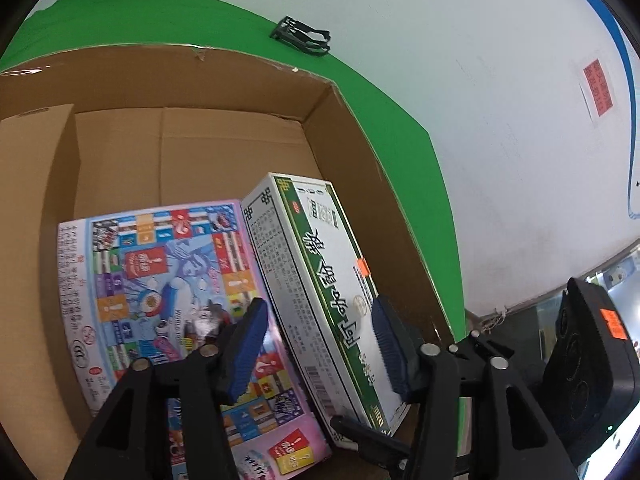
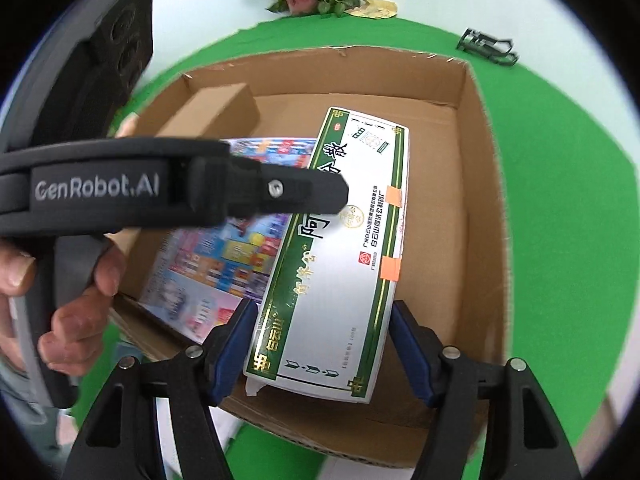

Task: Organize objects
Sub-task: 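Lower the medicine box beside the board-game box and release it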

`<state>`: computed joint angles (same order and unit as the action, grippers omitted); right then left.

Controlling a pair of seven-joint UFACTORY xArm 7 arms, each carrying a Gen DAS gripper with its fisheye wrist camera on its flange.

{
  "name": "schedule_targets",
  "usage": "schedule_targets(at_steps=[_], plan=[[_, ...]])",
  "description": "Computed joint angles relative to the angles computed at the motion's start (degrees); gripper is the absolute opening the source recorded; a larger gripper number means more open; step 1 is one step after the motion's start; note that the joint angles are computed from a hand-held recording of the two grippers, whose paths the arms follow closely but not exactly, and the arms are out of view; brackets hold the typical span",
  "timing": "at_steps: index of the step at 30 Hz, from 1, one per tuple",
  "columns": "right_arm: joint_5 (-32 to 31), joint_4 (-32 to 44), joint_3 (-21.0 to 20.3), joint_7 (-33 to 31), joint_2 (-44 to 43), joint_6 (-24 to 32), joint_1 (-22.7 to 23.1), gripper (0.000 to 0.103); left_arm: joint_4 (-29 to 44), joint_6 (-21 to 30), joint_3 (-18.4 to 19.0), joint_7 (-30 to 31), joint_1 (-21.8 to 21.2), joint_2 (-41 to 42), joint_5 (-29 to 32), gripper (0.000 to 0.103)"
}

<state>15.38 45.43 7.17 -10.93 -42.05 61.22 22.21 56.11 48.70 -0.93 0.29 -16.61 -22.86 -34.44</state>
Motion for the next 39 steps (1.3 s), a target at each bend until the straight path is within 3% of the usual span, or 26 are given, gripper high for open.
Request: schedule_targets(at_steps=[8,17,25,30,33,39], plan=[[-4.4,1.4,1.4,0.0,1.1,2.7,-1.4,0.065,-1.8,0.2,-1.1,-0.7,-0.8,-1.1,0.2,0.043],[-1.6,2.7,-0.6,-3.7,4.1,3.0,0.0,0.072,-4.3,1.5,0.3,-2.0,-0.5,-6.6,1.8,0.043],[1.5,3.3,-2.2,-6.3,3.0,3.6,-0.5,0.081,-6.0,0.4,-0.7,-4.5,2.4,-11.6,8.5,0.043],[2.6,3.6,-1.4,-6.3,3.0,4.2,-0.1,0.081,-7.7,-1.7,-3.3,-8.4,4.6,-16.0,16.0,0.069],[2.3,4.5,-0.2,-5.9,6.1,2.7,-0.2,0.081,-9.0,-3.0,-4.0,-10.3,5.2,-19.2,19.6,0.073],[0.6,5.6,1.0,-1.3,9.4,-0.4,-1.8,0.082,-9.9,-0.2,-2.5,-11.0,4.3,-23.1,21.9,0.073]])
